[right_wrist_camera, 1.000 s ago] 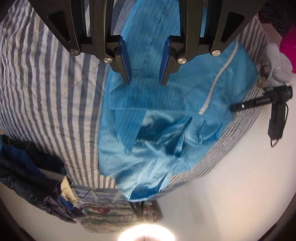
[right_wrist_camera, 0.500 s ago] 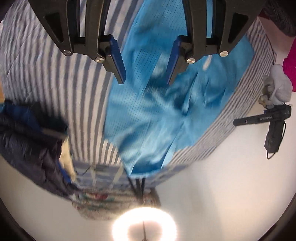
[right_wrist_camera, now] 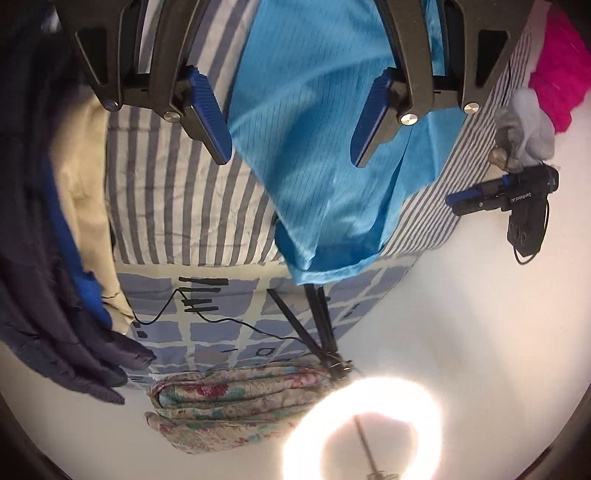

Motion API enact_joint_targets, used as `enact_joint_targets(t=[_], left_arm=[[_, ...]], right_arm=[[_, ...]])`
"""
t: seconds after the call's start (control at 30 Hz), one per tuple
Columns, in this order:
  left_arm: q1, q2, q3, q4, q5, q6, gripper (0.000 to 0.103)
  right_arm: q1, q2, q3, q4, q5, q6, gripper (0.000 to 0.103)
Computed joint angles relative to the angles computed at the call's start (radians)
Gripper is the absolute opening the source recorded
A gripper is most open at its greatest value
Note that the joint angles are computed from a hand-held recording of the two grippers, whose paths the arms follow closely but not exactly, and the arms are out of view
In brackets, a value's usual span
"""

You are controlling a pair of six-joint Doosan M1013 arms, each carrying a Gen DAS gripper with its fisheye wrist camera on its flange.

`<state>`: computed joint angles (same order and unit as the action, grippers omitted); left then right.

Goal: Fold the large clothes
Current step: 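Grasp the coat collar with the left tool and lift it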

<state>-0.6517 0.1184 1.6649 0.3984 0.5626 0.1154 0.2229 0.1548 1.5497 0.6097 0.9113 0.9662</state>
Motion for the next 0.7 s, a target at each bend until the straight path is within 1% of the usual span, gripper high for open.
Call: enact_joint_targets(t=[0.03, 0.13, 0.23, 0.3, 0.33, 0.37, 0.43, 0.47, 0.5, 0.53, 0.57, 0.6, 0.63, 0.67, 0.7], left_arm=[[0.013, 0.009, -0.002, -0.017, -0.019, 0.013, 0.065], [0.057, 0.037, -0.001, -0.128, -0.087, 0.089, 0.065], [0.083, 0.061, -0.004, -0.19, -0.122, 0.125, 0.065], [0.099, 0.079, -0.008, -0.274, -0.144, 0.202, 0.065], [0.106, 0.09, -0.017, -0.322, -0.137, 0.256, 0.065], [0.109, 0.105, -0.032, -0.353, -0.109, 0.298, 0.065], [0.105, 0.118, -0.042, -0.343, -0.095, 0.305, 0.065], [0.099, 0.12, -0.043, -0.304, -0.097, 0.279, 0.059], [0.097, 0.121, -0.045, -0.297, -0.098, 0.282, 0.041], [0.097, 0.124, -0.052, -0.309, -0.092, 0.301, 0.03], [0.095, 0.131, -0.067, -0.295, -0.061, 0.297, 0.013], [0.091, 0.135, -0.076, -0.273, -0.042, 0.285, 0.008], [0.084, 0.134, -0.081, -0.237, -0.037, 0.269, 0.006], [0.081, 0.132, -0.079, -0.224, -0.054, 0.276, 0.005], [0.073, 0.131, -0.085, -0.187, -0.046, 0.266, 0.003]], right_arm=[[0.005, 0.015, -0.011, 0.008, -0.006, -0.001, 0.069], [0.013, 0.056, -0.039, 0.054, 0.005, -0.017, 0.069], [0.031, 0.097, -0.065, 0.056, 0.002, -0.008, 0.069], [0.041, 0.121, -0.082, 0.059, 0.005, 0.011, 0.069], [0.045, 0.131, -0.088, 0.058, 0.007, 0.02, 0.069], [0.049, 0.139, -0.093, 0.055, 0.012, 0.028, 0.069], [0.056, 0.154, -0.1, 0.038, 0.02, 0.043, 0.067], [0.06, 0.16, -0.101, 0.027, 0.019, 0.057, 0.066], [0.062, 0.165, -0.102, 0.03, 0.023, 0.066, 0.057], [0.061, 0.168, -0.102, 0.041, 0.032, 0.065, 0.044], [0.064, 0.169, -0.103, 0.043, 0.033, 0.06, 0.038], [0.069, 0.167, -0.101, 0.036, 0.024, 0.054, 0.03], [0.075, 0.163, -0.099, 0.029, 0.015, 0.043, 0.023], [0.079, 0.159, -0.097, 0.021, 0.006, 0.035, 0.018], [0.084, 0.154, -0.094, 0.014, -0.005, 0.029, 0.014]])
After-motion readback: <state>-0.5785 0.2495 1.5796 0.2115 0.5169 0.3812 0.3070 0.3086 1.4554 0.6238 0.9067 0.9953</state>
